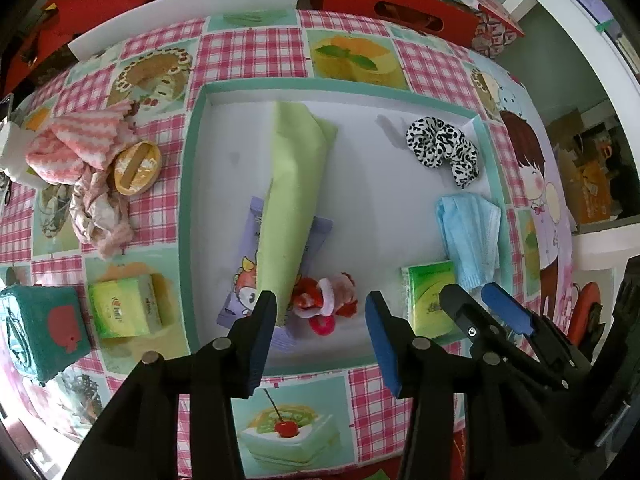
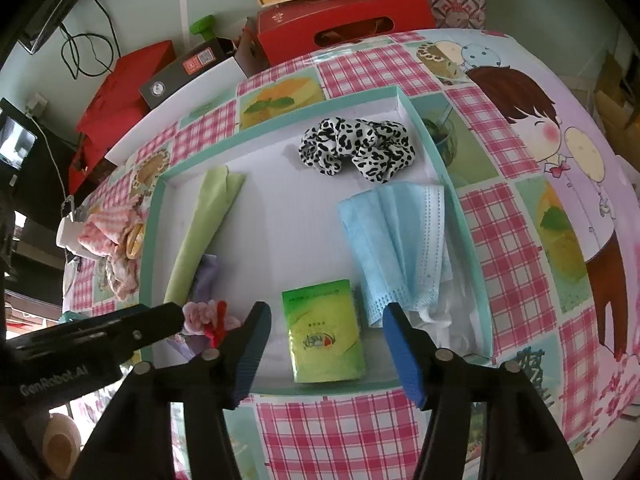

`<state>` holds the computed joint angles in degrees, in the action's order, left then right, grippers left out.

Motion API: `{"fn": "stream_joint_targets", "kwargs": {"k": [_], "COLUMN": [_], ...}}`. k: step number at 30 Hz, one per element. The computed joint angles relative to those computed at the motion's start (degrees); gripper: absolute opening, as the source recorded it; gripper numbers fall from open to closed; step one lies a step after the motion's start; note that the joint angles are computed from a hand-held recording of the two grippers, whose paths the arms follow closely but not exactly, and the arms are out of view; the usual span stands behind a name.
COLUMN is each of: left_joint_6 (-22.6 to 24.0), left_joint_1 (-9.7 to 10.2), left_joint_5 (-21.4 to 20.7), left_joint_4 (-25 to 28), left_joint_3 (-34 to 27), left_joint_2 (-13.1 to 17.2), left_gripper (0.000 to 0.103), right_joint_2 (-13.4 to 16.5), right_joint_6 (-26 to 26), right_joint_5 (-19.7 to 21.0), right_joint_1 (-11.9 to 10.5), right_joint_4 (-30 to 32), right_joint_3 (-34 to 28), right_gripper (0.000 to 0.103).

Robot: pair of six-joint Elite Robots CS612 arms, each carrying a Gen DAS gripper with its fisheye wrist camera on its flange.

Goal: Organize soft objects
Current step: 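Release the tissue pack into the tray with the right tool while the left tool drops the plush toy, then move both open tools back toward the pile beside the teal box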

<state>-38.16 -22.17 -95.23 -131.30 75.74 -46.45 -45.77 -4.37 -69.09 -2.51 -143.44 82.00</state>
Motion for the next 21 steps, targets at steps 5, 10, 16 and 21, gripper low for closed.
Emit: {"fn": "stream_joint_targets", "kwargs": {"k": [5, 10, 16, 21], "left_joint_6": [-1.0, -2.8, -5.7, -7.7], "left_joint_1": [0.09, 0.21, 0.33, 0.7], "left_joint_5": [0.9, 2.8, 6.1, 6.6], "left_joint_4": [-0.5, -1.3, -2.3, -3.2], "left_joint_3": [0.8, 1.9, 3.7, 5.2], "left_joint_2": [-0.7, -1.4, -2.6, -3.4], "left_gripper": [0.049, 0.077, 0.098, 0.1], "right_joint_2": [-0.2, -0.4, -0.8, -1.2], "right_joint_6": [-0.5, -0.8, -0.9, -1.4], "right_joint_5": [-0.9, -2.0, -3.2, -5.0], "right_joint_1": [0.1, 0.2, 0.4, 0.6], "right_joint_4": [0.3, 0.2, -0.9, -1.9], "right_joint_3": [0.0, 0.2, 0.7, 1.3], "right_gripper": [0.068, 0.076, 0.092, 0.103]}}
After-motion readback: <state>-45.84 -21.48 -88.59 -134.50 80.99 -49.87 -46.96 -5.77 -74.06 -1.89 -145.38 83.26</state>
